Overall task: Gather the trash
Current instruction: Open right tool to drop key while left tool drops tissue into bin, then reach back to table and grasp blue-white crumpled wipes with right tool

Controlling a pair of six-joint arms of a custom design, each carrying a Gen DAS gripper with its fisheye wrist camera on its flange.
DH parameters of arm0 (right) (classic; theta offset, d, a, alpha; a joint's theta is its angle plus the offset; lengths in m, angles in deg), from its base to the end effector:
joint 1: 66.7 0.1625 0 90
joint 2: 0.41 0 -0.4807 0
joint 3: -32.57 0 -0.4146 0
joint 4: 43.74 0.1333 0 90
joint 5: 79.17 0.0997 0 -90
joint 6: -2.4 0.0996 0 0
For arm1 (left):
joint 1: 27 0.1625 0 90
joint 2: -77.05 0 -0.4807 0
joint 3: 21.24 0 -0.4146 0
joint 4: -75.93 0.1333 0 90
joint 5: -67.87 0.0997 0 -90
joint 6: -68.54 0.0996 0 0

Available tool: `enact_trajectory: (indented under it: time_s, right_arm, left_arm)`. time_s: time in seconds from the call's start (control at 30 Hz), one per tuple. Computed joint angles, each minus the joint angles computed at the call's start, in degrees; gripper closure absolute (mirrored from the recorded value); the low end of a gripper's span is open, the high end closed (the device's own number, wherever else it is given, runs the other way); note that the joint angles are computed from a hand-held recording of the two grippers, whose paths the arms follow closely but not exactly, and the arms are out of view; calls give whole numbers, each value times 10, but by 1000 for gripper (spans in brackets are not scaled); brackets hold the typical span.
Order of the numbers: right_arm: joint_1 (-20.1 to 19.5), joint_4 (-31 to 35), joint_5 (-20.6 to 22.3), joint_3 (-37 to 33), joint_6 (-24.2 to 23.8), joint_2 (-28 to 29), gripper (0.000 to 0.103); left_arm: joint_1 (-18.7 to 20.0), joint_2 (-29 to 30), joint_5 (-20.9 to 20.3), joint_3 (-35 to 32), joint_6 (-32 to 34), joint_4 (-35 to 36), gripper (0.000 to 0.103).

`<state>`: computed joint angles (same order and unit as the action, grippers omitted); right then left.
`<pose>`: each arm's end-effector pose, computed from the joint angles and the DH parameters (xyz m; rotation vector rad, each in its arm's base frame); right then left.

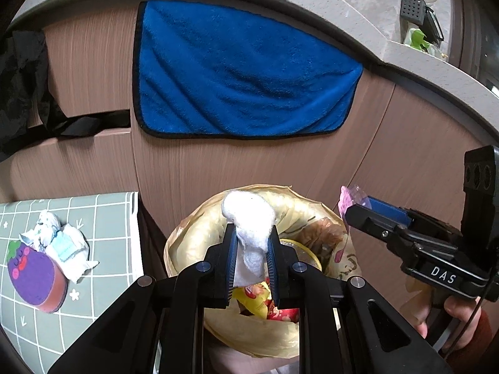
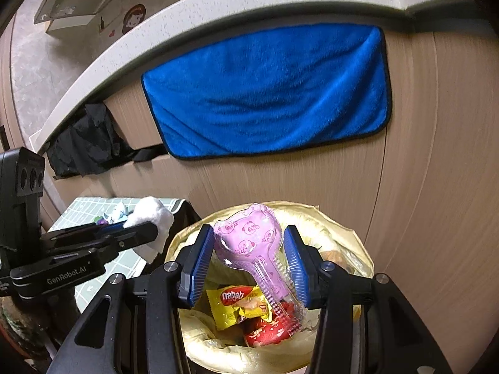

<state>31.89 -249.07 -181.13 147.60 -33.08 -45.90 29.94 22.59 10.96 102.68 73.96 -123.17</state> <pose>0.2042 -0.5975 0.1204 0.8636 -2.4384 0.9985 -0.1454 -0.5674 0.1648 0.5813 2.4925 -1.0712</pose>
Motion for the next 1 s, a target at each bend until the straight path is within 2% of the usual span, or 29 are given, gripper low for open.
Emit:
enact_trajectory:
  time_s: [0.17, 0.23, 0.27, 0.3, 0.37, 0.4, 0.53, 0.7, 0.8, 0.93, 1.0]
  right_arm:
    - [-3, 8, -1, -7, 9, 4, 59]
    - [-3, 12, -1, -11, 14, 6, 59]
    - [-5, 15, 3, -13, 16, 6, 59]
    - [-8, 19, 12, -14, 19, 5, 58]
    - [-11, 22, 17, -18, 30, 5, 55]
    - [-11, 23, 13, -21, 35, 7, 49]
    - [-10, 21, -4, -26, 43, 12, 47]
    - [-4, 29, -14, -28, 49, 16, 47]
    - [1, 36, -13, -31, 56, 19, 47]
    - [13, 48, -5, -37, 59, 30, 47]
    - [21, 54, -4, -41, 57, 37, 47]
  left_arm:
    - [10, -1, -16, -9, -12, 19, 85]
    - [18, 0, -36, -15, -12, 27, 83]
    - [26, -3, -61, -22, -12, 45, 74]
    - [34, -7, -79, -28, -20, 67, 56]
    - [45, -14, -102, -36, -42, 91, 40]
    - [50, -18, -105, -38, -55, 96, 39]
    - [56, -37, -78, -34, -72, 93, 28]
    - [50, -60, 35, -13, -64, 39, 27]
    - [70, -78, 32, 0, -84, 32, 27]
    - [105, -103, -6, 17, -108, 31, 27]
    - [118, -111, -1, 21, -107, 33, 27]
